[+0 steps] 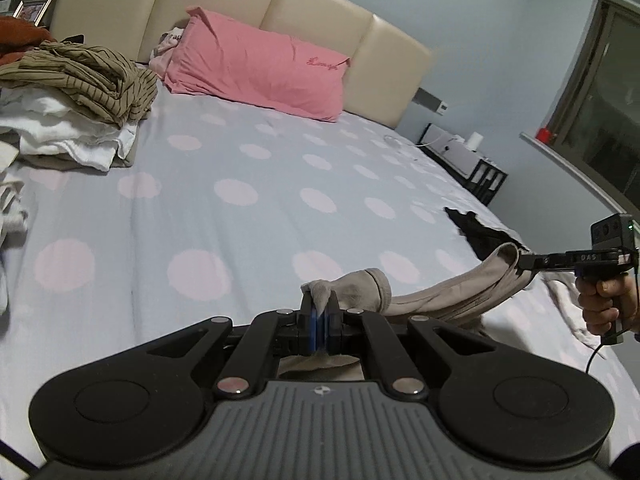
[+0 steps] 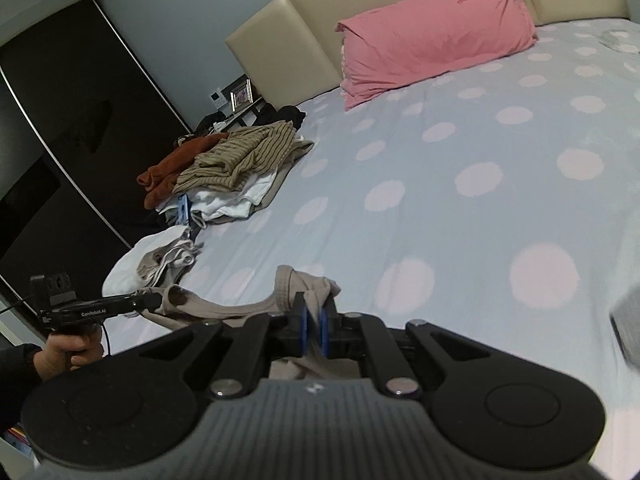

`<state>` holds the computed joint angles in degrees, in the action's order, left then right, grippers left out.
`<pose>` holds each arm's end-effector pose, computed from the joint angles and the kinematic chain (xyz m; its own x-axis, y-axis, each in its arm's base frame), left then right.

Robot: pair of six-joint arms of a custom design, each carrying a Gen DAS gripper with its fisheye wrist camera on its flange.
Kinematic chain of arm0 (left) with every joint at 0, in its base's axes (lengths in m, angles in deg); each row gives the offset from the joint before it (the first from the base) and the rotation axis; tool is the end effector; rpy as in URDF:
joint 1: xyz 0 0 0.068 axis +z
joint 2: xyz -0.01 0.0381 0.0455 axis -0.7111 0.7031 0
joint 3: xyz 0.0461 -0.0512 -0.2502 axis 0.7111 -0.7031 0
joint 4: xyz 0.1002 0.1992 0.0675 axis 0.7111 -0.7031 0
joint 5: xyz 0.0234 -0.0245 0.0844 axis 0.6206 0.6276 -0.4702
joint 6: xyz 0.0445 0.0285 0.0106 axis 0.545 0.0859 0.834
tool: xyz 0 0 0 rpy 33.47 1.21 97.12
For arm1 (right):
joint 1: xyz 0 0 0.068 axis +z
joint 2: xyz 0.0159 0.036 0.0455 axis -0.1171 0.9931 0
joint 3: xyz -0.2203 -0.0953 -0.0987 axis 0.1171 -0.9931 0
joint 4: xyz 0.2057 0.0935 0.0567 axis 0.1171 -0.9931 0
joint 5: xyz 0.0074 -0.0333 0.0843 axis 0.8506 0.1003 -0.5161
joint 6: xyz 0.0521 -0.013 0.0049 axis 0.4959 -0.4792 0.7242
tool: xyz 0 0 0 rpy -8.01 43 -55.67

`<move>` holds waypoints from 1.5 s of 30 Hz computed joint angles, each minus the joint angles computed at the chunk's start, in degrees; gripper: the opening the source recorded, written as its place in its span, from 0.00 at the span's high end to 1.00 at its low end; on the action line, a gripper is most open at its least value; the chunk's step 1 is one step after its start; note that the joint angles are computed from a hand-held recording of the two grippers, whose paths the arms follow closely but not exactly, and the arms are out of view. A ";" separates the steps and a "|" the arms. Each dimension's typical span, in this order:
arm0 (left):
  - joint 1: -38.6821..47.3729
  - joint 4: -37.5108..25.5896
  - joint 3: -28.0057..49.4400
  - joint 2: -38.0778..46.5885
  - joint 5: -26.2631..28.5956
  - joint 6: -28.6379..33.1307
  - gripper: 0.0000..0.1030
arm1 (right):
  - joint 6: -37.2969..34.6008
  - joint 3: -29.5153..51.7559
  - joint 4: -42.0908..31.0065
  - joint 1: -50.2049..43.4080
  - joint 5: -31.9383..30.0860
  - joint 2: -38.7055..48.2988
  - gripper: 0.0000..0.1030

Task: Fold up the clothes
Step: 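Grasp the collar edge with both tools and lift it off the bed, then carry the collar edge with both tools over the body toward the hem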

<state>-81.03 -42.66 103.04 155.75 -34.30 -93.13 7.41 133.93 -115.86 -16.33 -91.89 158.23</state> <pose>0.1627 -0.1053 0.1558 -0.5890 -0.2900 -0.7543 0.0399 0.9218 -0.3855 0.4296 -0.0417 0.1626 -0.6863 -0.2312 -0.6896 -0.6933 0.4947 0.5241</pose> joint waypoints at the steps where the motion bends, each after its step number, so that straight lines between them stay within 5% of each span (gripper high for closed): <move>1: -1.99 -0.82 -0.87 -1.76 -1.38 -0.99 0.99 | -2.06 -1.66 -1.52 -0.95 0.01 -1.10 0.93; 8: -24.26 -10.58 -5.61 -12.25 -18.70 -13.92 0.99 | -18.96 -12.07 -13.16 -7.47 1.26 -6.13 0.93; 14: -44.26 -17.71 -2.99 -2.06 -30.03 -30.37 0.98 | -28.40 -18.89 -16.34 -12.88 6.11 -6.52 0.93; 18: -49.60 -20.54 1.38 9.13 -29.57 -36.41 0.98 | -32.29 -22.55 -15.62 -15.30 9.57 -5.84 0.93; 22: -48.19 -20.83 5.20 19.59 -22.95 -37.68 0.98 | -31.40 -32.91 -2.36 -15.52 15.71 -8.87 0.91; 25: -51.07 -29.23 9.27 20.40 -24.38 -38.62 0.90 | -33.35 -38.10 3.53 -15.07 18.85 -12.22 0.85; 26: -52.01 -33.07 10.85 20.00 -24.25 -38.70 0.89 | -34.52 -39.15 4.34 -15.16 19.47 -13.26 0.73; 28: -54.33 -39.38 13.68 19.96 -25.48 -39.39 0.86 | -36.58 -39.70 3.91 -15.82 20.09 -15.72 0.65; 33: -56.20 -47.19 20.36 23.01 -29.84 -30.21 0.73 | -43.86 -46.97 8.49 -15.67 18.28 -27.01 0.60; 38: -53.47 -36.63 21.00 25.49 -27.82 -14.76 0.73 | -52.03 -58.47 14.95 -7.71 23.71 -36.30 0.59; 42: -51.87 -32.79 23.02 29.88 -27.26 -6.61 0.73 | -51.87 -65.42 21.73 -2.60 28.46 -39.53 0.62; 45: -48.81 -28.63 21.87 30.33 -23.57 -2.88 0.85 | -49.45 -69.51 27.81 0.66 31.79 -40.90 0.90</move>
